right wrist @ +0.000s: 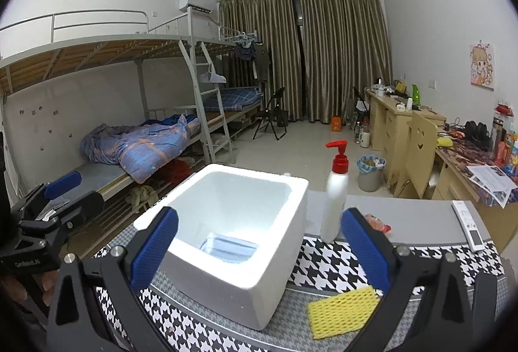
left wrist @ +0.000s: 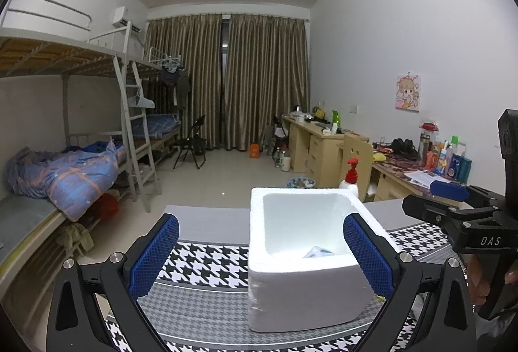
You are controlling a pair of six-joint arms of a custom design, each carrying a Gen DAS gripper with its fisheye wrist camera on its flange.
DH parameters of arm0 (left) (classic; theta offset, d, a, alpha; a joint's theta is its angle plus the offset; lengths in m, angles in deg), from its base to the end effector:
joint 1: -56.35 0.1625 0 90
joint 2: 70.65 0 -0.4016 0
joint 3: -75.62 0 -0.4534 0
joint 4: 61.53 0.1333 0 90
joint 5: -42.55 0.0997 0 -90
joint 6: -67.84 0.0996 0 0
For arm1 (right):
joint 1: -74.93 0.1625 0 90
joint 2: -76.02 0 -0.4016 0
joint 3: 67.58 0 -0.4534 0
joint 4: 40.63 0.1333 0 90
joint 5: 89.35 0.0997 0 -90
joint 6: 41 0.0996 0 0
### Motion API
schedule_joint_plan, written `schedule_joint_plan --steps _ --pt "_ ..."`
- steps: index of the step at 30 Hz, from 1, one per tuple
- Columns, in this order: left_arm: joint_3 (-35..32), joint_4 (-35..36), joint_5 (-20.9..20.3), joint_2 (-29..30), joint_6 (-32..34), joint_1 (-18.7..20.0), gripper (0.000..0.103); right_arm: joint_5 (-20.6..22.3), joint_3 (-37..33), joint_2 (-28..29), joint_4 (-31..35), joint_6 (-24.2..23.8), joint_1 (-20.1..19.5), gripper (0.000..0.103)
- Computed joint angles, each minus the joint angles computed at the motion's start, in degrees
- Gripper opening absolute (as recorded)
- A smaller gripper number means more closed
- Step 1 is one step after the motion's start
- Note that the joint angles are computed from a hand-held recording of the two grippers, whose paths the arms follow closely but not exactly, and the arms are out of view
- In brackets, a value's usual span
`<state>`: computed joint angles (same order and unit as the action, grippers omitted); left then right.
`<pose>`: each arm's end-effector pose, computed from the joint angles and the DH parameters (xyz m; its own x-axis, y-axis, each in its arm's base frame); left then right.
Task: Organize soft objects
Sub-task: 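Move both tools back from the box toward the yellow mesh and grey sock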
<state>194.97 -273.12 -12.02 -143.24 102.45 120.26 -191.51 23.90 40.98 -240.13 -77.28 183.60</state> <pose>-0.0638 -0.5647 0.2904 -0.7394 0.0148 -0.6731 0.6501 0.2753 -0.7082 0.3360 -0.6435 0.0364 -0.6762 -0.4606 0.5750 -0.7350 0.3682 -0.5694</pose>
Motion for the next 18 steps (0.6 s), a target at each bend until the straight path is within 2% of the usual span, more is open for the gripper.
schedule_joint_plan --steps 9,15,18 --pt "0.83 0.27 -0.94 -0.15 -0.01 -1.06 0.102 -0.76 2.77 -1.26 -5.94 -2.13 -0.02 0.102" --pt "1.54 0.35 -1.56 -0.21 0.31 -1.92 0.102 -5.72 2.76 -0.69 -9.85 -2.29 0.00 0.102" --pt "1.89 1.17 -2.13 -0.32 0.26 -2.25 0.102 -6.63 3.15 -0.48 -13.43 -2.60 -0.23 0.102"
